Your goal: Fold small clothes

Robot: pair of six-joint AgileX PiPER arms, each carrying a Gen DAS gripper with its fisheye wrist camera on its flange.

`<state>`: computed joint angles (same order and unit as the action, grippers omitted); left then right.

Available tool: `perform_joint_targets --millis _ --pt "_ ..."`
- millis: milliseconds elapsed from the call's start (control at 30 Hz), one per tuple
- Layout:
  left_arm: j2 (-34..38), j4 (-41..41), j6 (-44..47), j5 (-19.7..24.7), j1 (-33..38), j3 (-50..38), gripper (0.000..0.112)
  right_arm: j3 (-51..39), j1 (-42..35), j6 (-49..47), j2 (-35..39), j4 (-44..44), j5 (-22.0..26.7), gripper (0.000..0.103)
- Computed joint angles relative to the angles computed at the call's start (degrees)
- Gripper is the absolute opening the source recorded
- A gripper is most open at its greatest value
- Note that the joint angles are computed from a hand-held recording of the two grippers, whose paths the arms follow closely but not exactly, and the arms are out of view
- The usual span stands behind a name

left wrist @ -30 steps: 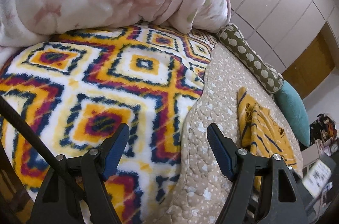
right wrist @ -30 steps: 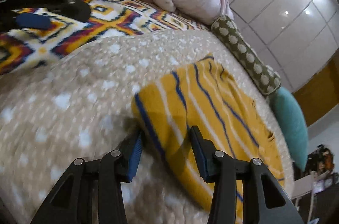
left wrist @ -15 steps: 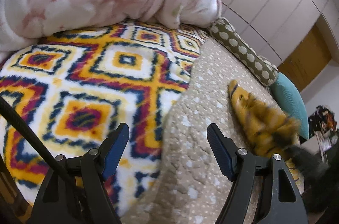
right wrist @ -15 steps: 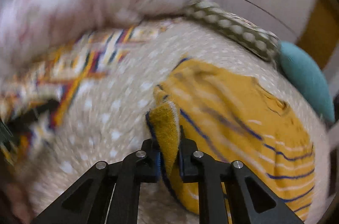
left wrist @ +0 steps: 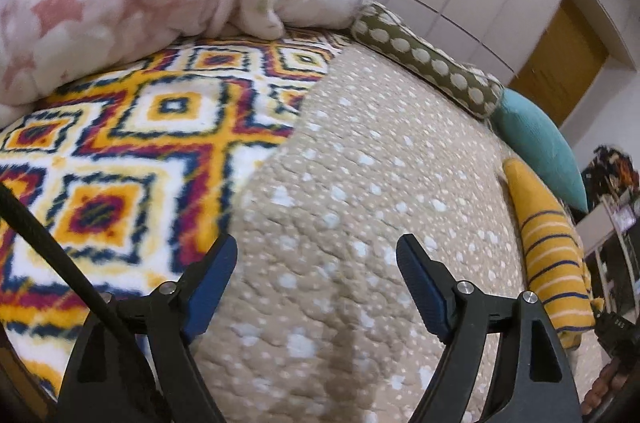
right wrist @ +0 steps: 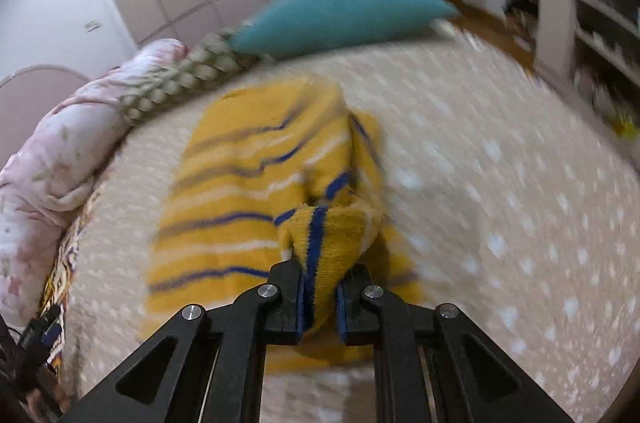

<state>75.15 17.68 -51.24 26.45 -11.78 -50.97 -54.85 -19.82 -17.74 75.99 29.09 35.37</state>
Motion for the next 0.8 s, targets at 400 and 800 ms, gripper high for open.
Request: perform_joint_targets --millis 400,800 --pt "8.8 23.34 -17.12 6.34 -17.61 -6.05 0.088 5.77 -19.05 -29.78 2.65 29.71 13.75 0.011" --pt "16.87 21.83 -14.6 11.95 -19.73 -10.89 0.095 2.84 -34.28 -34.75 -7.0 31.62 26.22 0.023"
